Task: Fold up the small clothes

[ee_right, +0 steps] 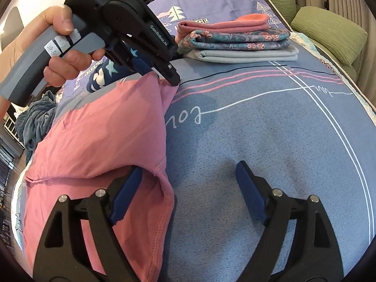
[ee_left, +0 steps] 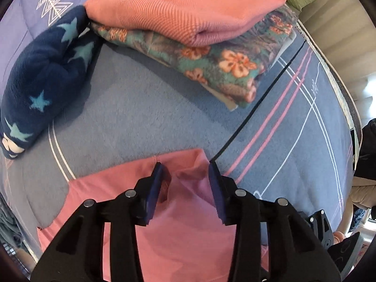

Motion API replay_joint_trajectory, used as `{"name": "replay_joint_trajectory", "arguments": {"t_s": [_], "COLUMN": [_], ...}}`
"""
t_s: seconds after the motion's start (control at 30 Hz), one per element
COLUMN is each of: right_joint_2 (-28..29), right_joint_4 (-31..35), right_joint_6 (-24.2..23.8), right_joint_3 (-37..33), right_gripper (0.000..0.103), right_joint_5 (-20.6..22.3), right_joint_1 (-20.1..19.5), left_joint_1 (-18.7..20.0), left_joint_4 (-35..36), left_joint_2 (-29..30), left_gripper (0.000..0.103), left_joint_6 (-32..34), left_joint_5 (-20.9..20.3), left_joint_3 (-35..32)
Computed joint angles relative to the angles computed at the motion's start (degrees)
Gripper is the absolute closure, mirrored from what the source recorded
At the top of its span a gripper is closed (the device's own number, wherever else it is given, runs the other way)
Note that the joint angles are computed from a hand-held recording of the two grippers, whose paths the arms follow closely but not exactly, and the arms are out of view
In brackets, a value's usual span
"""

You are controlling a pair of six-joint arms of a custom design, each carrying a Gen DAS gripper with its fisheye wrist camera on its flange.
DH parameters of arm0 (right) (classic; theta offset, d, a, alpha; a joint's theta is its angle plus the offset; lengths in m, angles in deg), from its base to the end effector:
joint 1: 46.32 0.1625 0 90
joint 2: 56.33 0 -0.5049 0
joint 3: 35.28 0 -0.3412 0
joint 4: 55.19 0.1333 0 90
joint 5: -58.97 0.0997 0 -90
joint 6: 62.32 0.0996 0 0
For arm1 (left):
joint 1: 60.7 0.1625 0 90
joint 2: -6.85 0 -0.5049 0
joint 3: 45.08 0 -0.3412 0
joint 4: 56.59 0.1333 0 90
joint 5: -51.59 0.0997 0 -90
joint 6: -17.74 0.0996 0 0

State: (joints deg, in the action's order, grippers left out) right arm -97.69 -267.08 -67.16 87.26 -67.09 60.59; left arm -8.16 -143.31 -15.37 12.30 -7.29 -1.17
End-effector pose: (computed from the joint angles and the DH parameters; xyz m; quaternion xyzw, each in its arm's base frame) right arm 0.2341 -0.5135 0.1630 0.0625 -0.8958 0.3594 0.2538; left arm -0.3635 -0.7782 0.1079 0.3152 0.8881 0.0981 0.3199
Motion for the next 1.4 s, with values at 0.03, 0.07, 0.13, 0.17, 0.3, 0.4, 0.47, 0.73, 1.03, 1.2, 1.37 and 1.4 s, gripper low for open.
{"name": "replay_joint_trajectory", "arguments": {"t_s": [0.03, 0.07, 0.13, 0.17, 0.3, 0.4, 0.47, 0.73, 1.03, 1.2, 1.37, 1.4], "right_joint_2": [0.00, -0.06, -0.13, -0.09, 0.17, 0.01, 0.00, 0.02, 0.12, 0.22, -0.46, -0.72], "right_joint_4": [-0.01, 0.03, -0.09, -0.10, 0.10, -0.01, -0.05, 0.37, 0.36, -0.18, -3.95, -4.02], "right_joint_6": [0.01, -0.06, -0.07, -0.06, -0.26, -0.16, -0.16, -0.34, -0.45, -0.47, 2.35, 2.70], "right_joint_3": [0.01, -0.01, 0.07, 0.06, -0.24, -0.07, -0.05, -0.29, -0.40, -0.32, 1.50, 1.91], "right_gripper": [0.019, 0.019, 0.019, 0.019, 0.019, 0.019, 0.019, 0.019, 0.019, 0.022, 0.056, 0.067], "right_joint_5": [0.01, 0.15, 0.36, 0.28, -0.44, -0.05, -0.03, -0.64, -0.92, -1.32, -0.13, 1.16], "right_joint_1": [0.01, -0.10, -0.20, -0.15, 0.12, -0.02, -0.02, 0.14, 0.24, 0.28, -0.51, -0.79], "left_joint_1": [0.08, 0.13, -0.11, -0.02, 1.02, 1.34, 1.24, -0.89, -0.88, 1.43, 1.28, 0.85], "left_joint_4": [0.06, -0.28, -5.00, -6.47, -8.40, -15.11, -17.17, -13.44, -17.20, -18.35, -29.81, -32.66], "left_joint_2": [0.18, 0.11, -1.13, -1.44, 0.11, -0.38, -1.46, -3.94, -3.86, -4.00, -8.45, -9.44], "left_gripper": [0.076, 0.098, 0.098, 0.098, 0.102, 0.103, 0.103, 0.050, 0.100, 0.100, 0.077, 0.068], "left_joint_6": [0.46, 1.02, 3.12, 3.35, -2.66, -4.27, -3.23, 3.14, 1.51, -5.31, -1.79, -1.66], "left_joint_5": [-0.86, -2.47, -4.63, -6.80, -8.47, -6.23, -6.74, -2.91, -2.03, -6.34, -8.68, -9.09], "left_joint_3": [-0.35, -0.06, 3.18, 3.66, -0.13, 1.43, 3.23, 9.35, 10.24, 8.56, 15.84, 17.56]}}
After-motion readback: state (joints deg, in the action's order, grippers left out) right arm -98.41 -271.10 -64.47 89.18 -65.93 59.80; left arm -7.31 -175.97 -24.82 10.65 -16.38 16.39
